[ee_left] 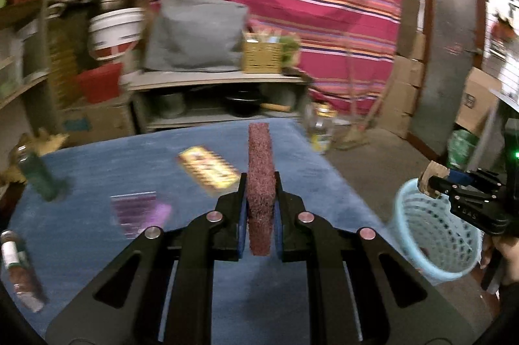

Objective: Collect trash
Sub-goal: 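Carry the maroon pad and brown paper over the basket with both tools, then open both tools to drop the pad and paper into the basket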

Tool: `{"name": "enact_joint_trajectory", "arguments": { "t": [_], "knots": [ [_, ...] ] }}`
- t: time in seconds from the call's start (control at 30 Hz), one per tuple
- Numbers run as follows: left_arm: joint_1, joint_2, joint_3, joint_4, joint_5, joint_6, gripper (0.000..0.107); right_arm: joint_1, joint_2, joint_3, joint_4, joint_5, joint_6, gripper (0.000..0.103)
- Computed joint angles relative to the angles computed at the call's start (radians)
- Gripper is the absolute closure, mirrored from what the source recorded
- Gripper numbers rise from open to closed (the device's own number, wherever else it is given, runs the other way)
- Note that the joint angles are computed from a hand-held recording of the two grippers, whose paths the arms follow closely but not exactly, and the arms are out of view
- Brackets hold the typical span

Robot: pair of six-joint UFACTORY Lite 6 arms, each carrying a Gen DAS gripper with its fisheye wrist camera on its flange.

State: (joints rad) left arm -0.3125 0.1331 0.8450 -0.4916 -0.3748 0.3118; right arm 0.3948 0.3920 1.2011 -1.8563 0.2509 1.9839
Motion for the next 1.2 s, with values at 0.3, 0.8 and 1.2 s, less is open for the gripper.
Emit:
{"name": "enact_joint_trajectory", "arguments": {
  "t": [0.3, 0.8, 1.2],
  "knots": [
    [-0.253, 0.273, 0.286, -0.134, 0.028, 0.075, 0.095, -0.243, -0.196, -0.305, -0.637, -0.024, 0.59, 0.069],
    [-0.46, 0.7, 0.829, -0.645, 0.158, 0.568, 0.083, -0.38, -0.227, -0.389, -1.131, -0.027, 1.023, 0.069],
    [-0.431, 0.536, 0.621, -0.605, -0.016, 0.467, 0.014, -0.345, -0.197, -0.371, -1.106, -0.024, 1.029, 0.067]
  ]
}}
